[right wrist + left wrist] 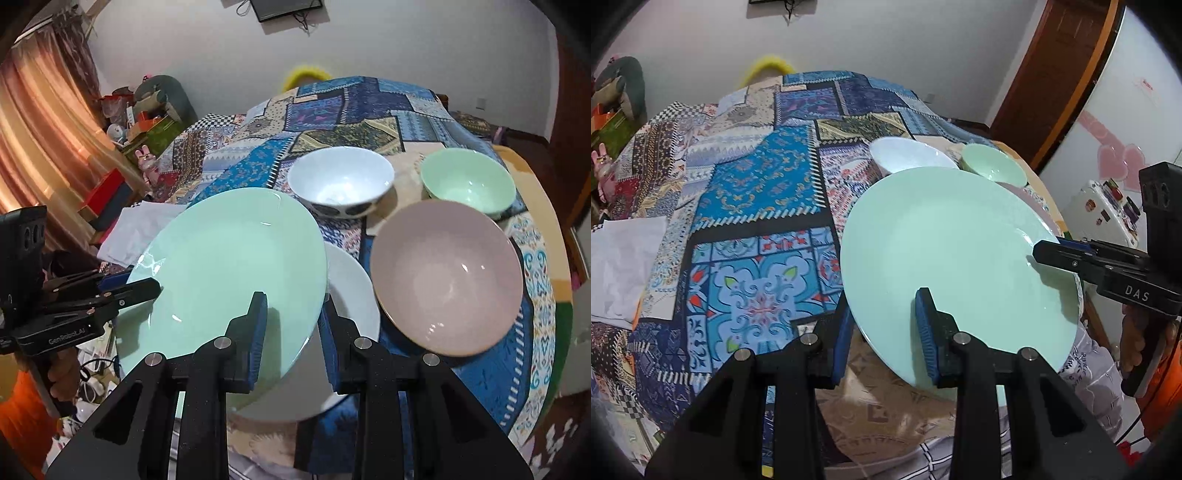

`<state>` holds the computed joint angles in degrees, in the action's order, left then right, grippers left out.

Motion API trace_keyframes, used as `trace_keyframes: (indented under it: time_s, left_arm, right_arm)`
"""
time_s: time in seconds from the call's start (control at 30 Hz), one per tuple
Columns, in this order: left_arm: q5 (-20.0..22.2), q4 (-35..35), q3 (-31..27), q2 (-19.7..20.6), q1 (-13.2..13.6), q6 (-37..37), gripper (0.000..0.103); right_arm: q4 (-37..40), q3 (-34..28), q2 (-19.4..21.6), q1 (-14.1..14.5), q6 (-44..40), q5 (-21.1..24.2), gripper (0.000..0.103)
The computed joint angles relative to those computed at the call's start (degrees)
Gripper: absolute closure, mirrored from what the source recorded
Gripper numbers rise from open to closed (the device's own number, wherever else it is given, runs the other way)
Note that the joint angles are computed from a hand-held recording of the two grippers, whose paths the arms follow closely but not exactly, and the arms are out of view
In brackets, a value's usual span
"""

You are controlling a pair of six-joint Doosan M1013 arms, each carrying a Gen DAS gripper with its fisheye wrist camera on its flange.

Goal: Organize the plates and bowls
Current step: 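Carry the pale green plate and lower it onto the white plate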

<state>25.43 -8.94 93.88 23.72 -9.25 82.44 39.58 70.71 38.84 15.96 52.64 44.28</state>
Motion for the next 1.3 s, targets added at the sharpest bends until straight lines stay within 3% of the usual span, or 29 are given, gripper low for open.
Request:
trace_keyframes:
  time_s: [0.67, 1.3]
  left_arm:
    - [5.4, -1.1, -2.6, 4.3, -0.7, 0.8, 0.07]
    - [7.7, 4.7, -6.3, 7.0, -1.1, -2.8, 0.07]
  right_arm:
    - [0.3, 0.5, 2.2, -1.2, 3.7, 3.3, 0.077]
    - [2.5, 0.2, 3.0, -2.0, 4.2, 4.8, 0.075]
